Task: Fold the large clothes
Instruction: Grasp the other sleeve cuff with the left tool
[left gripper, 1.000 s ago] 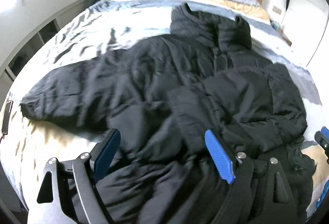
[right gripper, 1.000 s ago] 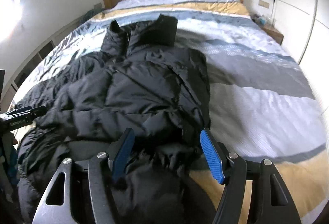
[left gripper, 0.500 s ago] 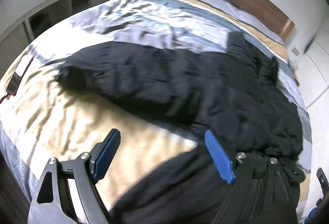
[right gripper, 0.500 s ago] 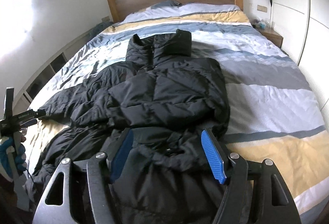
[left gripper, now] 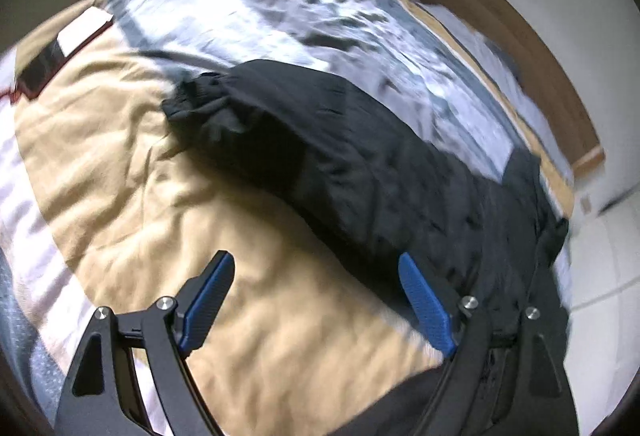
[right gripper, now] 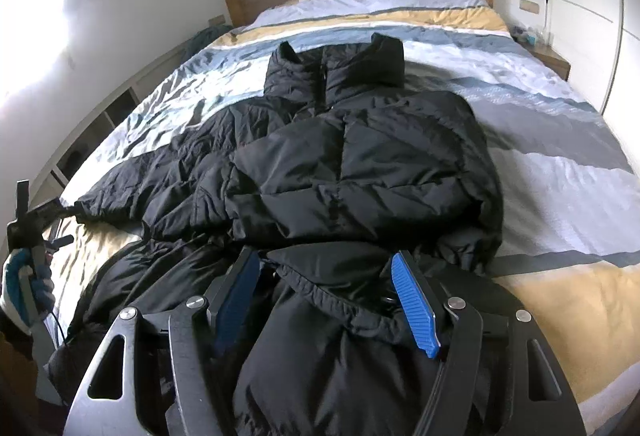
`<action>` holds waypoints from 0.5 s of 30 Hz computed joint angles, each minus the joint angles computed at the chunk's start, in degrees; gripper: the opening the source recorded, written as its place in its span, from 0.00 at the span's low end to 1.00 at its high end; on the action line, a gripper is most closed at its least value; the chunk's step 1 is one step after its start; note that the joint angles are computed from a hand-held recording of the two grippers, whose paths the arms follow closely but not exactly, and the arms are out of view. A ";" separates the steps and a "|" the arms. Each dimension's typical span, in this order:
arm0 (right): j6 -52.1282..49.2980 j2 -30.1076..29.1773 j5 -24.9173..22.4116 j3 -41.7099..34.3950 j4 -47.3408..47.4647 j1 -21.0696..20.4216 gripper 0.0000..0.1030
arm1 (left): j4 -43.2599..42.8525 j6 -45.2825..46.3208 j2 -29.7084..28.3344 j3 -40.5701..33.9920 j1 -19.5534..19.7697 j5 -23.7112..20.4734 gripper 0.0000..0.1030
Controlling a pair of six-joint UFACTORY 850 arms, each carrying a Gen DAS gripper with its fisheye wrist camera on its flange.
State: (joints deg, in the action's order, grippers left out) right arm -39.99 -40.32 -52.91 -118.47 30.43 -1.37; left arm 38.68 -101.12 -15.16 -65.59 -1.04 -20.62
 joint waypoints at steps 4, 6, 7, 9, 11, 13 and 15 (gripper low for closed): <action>1.28 -1.71 -0.21 -0.96 -0.49 0.16 0.66 | 0.44 -2.45 -0.08 1.53 2.26 1.77 0.82; 1.92 -2.48 -0.27 -1.53 -0.78 0.20 0.66 | 0.80 -3.40 -0.31 1.81 2.99 2.45 0.82; 2.15 -2.81 -0.23 -1.76 -0.94 0.21 0.66 | 0.81 -3.88 -0.50 1.89 3.45 2.99 0.82; 2.50 -3.44 -0.28 -2.37 -1.21 0.25 0.66 | 1.41 -4.89 -0.76 1.90 4.00 3.33 0.82; 2.82 -3.90 -0.17 -2.75 -1.42 0.27 0.66 | 3.32 -7.30 -1.13 1.76 4.62 3.85 0.82; 2.92 -4.22 -0.16 -2.99 -1.52 0.22 0.66 | 7.26 -12.30 -1.27 1.90 5.30 5.28 0.82; 2.98 -4.41 -0.11 -3.13 -1.60 0.21 0.66 | 12.44 -18.85 -1.30 2.21 6.04 7.16 0.82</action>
